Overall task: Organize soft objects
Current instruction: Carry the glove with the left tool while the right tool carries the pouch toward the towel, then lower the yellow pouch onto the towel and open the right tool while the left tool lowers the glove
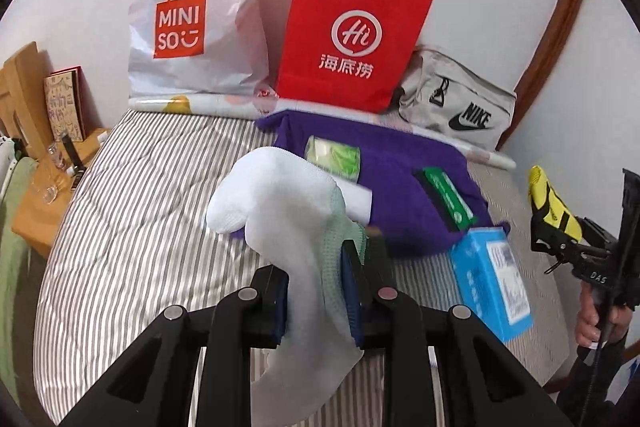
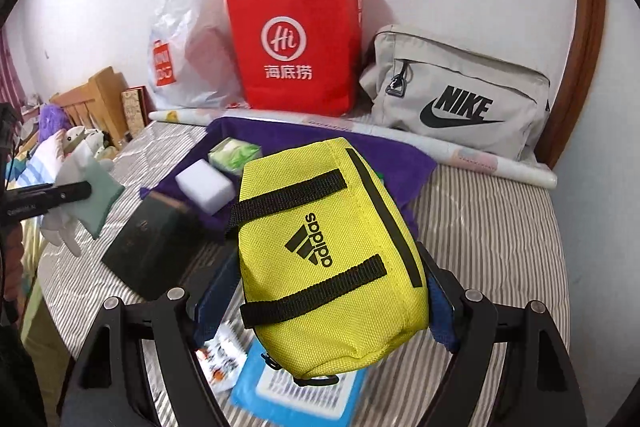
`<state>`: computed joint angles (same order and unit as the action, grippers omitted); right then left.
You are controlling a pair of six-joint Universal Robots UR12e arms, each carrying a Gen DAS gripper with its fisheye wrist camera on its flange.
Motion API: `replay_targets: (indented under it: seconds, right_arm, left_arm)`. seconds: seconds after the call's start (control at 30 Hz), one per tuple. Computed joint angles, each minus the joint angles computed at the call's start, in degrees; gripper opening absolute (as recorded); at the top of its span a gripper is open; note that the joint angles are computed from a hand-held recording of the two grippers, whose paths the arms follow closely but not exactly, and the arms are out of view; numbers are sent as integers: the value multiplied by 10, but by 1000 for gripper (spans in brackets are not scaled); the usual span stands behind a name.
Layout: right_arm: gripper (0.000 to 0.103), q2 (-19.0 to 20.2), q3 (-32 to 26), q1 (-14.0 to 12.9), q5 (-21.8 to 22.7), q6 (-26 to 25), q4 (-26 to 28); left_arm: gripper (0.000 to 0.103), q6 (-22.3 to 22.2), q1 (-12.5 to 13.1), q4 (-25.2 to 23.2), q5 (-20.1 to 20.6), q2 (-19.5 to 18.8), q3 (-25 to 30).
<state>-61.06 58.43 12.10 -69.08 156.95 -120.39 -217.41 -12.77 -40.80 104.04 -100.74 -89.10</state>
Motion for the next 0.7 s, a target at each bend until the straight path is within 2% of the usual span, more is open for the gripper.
replay_targets:
  seconds: [0.13,0.23,0.37,0.5,0.7]
  right_arm:
    - [81,34,-52,5,2,8,27]
    - [81,60,-93,7,10,13,55]
    - [81,84,-127,11,14,17,77]
    - [81,102,-149,12,19,19,98]
    - [81,131,-189,15,1,13,132]
  left_arm:
    - [22,11,7,-8,-3,-20,27]
    - [22,23,13,-14,-20,-39,50]
    - [22,39,16,-14,-29,-56,70]
    - [22,39,27,-5,-66,-72,84]
    - [22,53,34,-16,-83,-103,121]
